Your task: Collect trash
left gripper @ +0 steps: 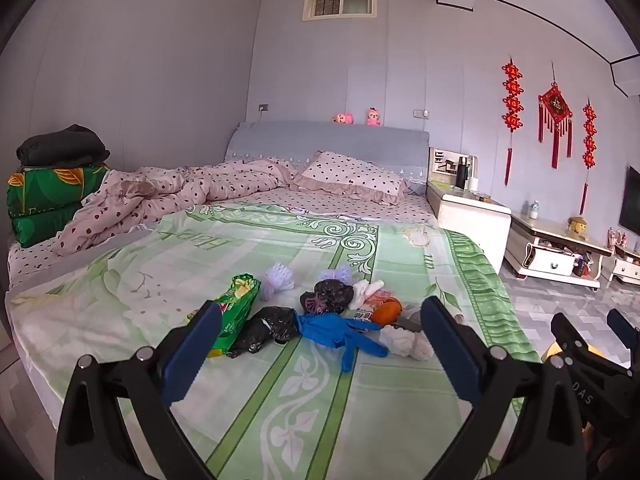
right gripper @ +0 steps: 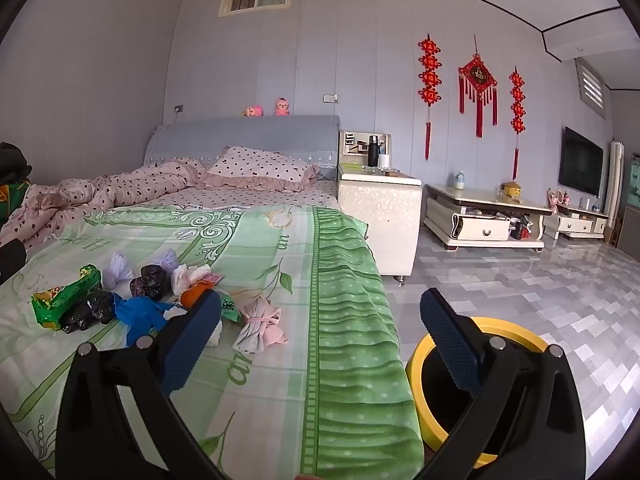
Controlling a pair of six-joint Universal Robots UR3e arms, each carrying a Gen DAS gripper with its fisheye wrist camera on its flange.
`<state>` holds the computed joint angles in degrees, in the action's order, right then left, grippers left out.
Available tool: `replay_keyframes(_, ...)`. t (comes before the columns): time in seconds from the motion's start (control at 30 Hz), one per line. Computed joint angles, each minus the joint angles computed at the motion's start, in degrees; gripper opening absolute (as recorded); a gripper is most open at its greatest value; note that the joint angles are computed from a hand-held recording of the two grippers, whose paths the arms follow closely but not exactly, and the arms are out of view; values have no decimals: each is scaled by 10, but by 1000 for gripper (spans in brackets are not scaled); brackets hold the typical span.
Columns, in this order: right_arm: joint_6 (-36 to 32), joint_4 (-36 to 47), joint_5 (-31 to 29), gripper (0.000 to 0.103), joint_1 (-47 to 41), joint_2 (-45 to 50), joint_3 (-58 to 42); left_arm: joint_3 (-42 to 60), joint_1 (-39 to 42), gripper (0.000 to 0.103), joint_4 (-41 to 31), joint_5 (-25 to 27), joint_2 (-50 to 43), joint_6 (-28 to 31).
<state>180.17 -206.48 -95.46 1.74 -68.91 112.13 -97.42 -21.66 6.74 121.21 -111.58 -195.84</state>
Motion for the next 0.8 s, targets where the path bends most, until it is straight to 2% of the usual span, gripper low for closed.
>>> replay_keyframes(0.8, -2, 4, -1, 96, 1, 2, -3, 0, 1, 96, 2, -2, -6, -3)
